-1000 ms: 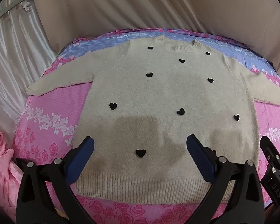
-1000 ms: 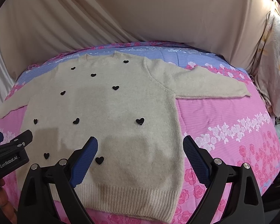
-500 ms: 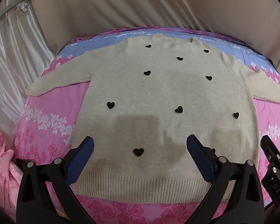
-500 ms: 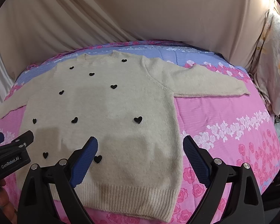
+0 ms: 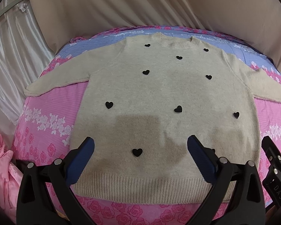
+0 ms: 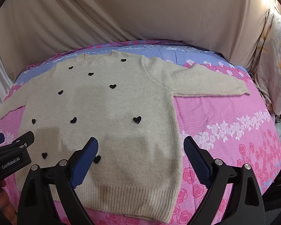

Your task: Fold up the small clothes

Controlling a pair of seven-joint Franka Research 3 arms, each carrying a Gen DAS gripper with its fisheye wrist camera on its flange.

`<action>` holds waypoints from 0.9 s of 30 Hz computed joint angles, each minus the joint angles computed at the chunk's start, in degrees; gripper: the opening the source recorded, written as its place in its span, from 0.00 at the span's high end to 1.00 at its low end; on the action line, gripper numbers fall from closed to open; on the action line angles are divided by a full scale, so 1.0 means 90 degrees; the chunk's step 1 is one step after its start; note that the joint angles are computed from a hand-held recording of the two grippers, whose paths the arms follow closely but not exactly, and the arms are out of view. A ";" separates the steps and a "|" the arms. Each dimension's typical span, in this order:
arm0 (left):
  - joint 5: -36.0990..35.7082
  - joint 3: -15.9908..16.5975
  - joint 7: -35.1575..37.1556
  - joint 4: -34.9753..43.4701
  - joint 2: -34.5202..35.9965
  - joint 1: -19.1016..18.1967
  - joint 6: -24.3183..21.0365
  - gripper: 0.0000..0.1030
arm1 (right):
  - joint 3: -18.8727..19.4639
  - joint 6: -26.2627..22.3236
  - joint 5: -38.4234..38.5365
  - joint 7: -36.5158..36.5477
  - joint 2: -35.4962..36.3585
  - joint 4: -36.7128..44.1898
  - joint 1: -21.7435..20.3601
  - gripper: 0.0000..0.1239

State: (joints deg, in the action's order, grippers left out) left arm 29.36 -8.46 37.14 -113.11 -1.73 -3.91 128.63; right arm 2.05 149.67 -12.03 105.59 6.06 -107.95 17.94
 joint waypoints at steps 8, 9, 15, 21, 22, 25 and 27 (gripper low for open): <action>-0.0001 0.0000 0.0012 0.0034 0.0052 -0.0016 -0.0010 0.06 | -0.0006 -0.0012 0.0011 -0.0011 0.0020 0.0022 0.0001 0.27; -0.0006 0.0004 0.0018 0.0030 0.0047 -0.0015 -0.0001 0.06 | -0.0006 -0.0016 0.0012 -0.0012 0.0023 0.0026 0.0002 0.27; -0.0003 0.0003 0.0006 0.0035 0.0052 -0.0019 -0.0009 0.06 | -0.0011 -0.0021 0.0014 -0.0025 0.0019 0.0014 0.0000 0.27; 0.0003 0.0003 0.0005 0.0036 0.0053 -0.0021 -0.0010 0.06 | -0.0008 -0.0021 0.0046 -0.0050 0.0027 0.0026 -0.0006 0.27; 0.0004 0.0003 0.0003 0.0046 0.0058 -0.0022 -0.0023 0.06 | -0.0010 -0.0024 0.0042 -0.0053 0.0025 0.0022 -0.0006 0.27; 0.0004 0.0003 0.0000 0.0045 0.0057 -0.0023 -0.0020 0.06 | -0.0010 -0.0025 0.0055 -0.0066 0.0030 0.0027 -0.0007 0.27; 0.0002 0.0004 0.0001 0.0044 0.0058 -0.0023 -0.0015 0.06 | -0.0010 -0.0043 0.0061 -0.0073 0.0033 0.0032 -0.0007 0.27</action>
State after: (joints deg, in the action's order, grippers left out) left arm 29.38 -8.43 37.15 -112.71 -1.21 -4.11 128.50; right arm 1.96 149.28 -11.48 104.93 6.35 -107.66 17.88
